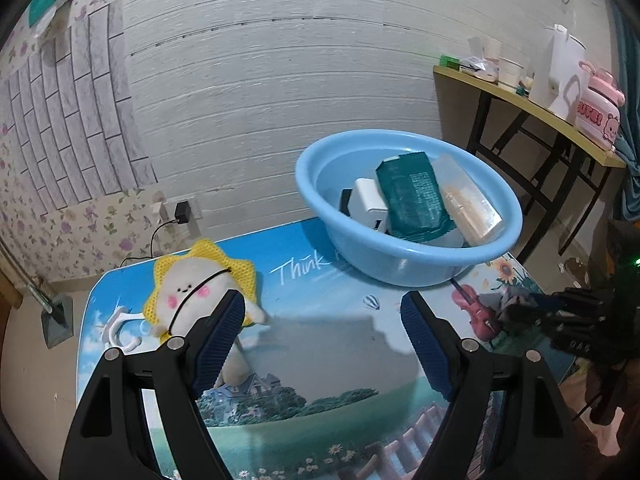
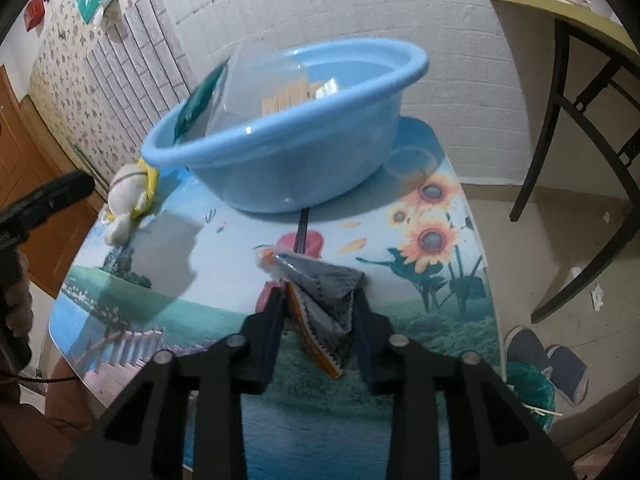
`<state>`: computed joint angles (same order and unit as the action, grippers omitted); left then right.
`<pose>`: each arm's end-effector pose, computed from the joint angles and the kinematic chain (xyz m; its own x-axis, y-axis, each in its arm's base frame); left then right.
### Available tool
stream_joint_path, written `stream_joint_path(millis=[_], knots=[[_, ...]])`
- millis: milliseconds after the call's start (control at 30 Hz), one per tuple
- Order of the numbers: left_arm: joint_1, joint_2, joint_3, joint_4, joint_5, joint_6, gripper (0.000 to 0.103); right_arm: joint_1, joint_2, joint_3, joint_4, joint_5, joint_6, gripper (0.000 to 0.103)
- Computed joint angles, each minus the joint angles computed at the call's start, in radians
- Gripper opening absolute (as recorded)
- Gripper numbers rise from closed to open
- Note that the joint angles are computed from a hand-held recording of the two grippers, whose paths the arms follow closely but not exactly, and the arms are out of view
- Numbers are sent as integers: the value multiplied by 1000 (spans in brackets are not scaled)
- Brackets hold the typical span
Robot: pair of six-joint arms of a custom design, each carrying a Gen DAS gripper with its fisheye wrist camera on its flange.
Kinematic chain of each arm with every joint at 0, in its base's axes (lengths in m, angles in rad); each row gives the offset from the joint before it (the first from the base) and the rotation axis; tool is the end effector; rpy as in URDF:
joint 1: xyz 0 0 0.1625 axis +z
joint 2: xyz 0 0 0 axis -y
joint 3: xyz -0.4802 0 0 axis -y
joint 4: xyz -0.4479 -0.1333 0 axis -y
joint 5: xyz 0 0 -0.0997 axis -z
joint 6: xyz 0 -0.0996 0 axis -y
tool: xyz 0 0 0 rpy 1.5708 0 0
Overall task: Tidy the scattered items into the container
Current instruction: 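Lower snack bag into basin and open right gripper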
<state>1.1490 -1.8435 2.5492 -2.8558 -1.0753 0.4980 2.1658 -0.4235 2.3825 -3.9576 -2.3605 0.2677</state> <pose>0.0244 -0.3869 0.3157 -0.6351 0.4725 -0.6111 0.7353 0.6122 -0.2909 0.2693 -0.2863 -0.0772 -0.8565 0.0540 0.5134 -0.2939 0.7665 -0.5710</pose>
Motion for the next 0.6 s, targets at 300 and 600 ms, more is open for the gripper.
stream_joint_path(millis=[300, 600], knots=[[52, -4, -11, -9, -17, 15, 80, 99, -58, 18, -53, -70, 1, 25], [86, 0, -22, -21, -20, 27, 80, 77, -114, -69, -83, -55, -142, 25]])
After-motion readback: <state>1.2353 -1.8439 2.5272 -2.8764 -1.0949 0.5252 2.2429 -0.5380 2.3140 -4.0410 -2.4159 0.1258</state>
